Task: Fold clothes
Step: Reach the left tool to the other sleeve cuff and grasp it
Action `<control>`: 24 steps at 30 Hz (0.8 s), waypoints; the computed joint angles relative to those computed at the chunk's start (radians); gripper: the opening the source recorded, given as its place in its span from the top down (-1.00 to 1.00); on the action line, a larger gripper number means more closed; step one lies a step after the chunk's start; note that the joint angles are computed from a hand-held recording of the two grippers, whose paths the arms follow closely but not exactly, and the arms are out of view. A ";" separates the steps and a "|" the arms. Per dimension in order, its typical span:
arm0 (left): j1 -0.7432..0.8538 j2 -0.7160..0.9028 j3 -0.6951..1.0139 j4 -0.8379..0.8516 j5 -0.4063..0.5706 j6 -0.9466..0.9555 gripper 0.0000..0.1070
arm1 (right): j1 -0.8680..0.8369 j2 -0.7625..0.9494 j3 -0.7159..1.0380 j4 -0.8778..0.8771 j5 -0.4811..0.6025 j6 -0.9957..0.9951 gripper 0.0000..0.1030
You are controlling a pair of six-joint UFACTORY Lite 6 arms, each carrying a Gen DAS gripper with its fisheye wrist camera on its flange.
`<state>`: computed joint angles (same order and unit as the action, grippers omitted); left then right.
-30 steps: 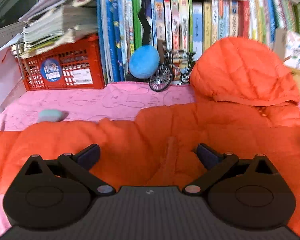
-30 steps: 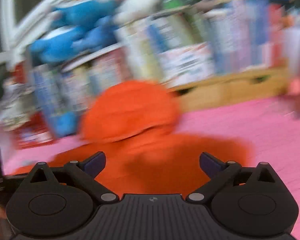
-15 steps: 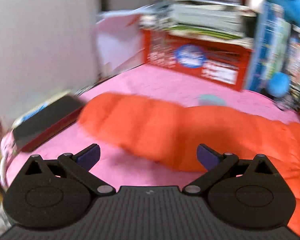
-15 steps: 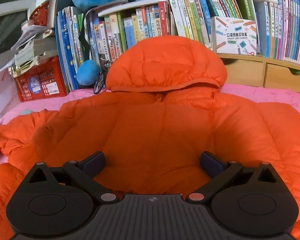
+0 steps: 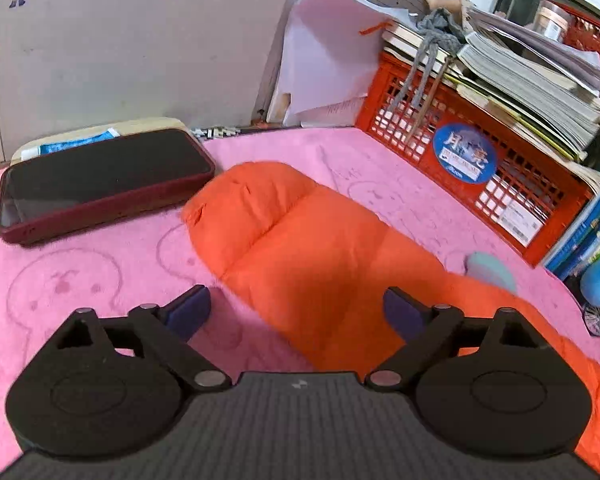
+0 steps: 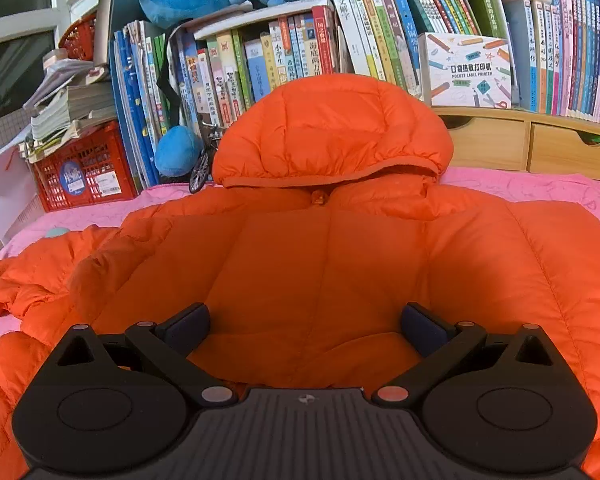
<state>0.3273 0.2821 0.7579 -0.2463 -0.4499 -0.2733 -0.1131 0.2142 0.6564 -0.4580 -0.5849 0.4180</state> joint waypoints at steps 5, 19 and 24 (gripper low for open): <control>0.068 -0.004 -0.001 0.204 -0.005 -0.242 0.07 | 0.004 0.000 0.001 0.007 0.003 -0.001 -1.00; 0.172 -0.077 -0.058 0.644 -0.155 -0.616 0.87 | 0.000 0.003 0.004 -0.004 0.003 0.008 -1.00; 0.139 -0.105 -0.057 0.623 -0.147 -0.605 0.83 | -0.005 0.004 0.002 -0.013 -0.004 0.017 -1.00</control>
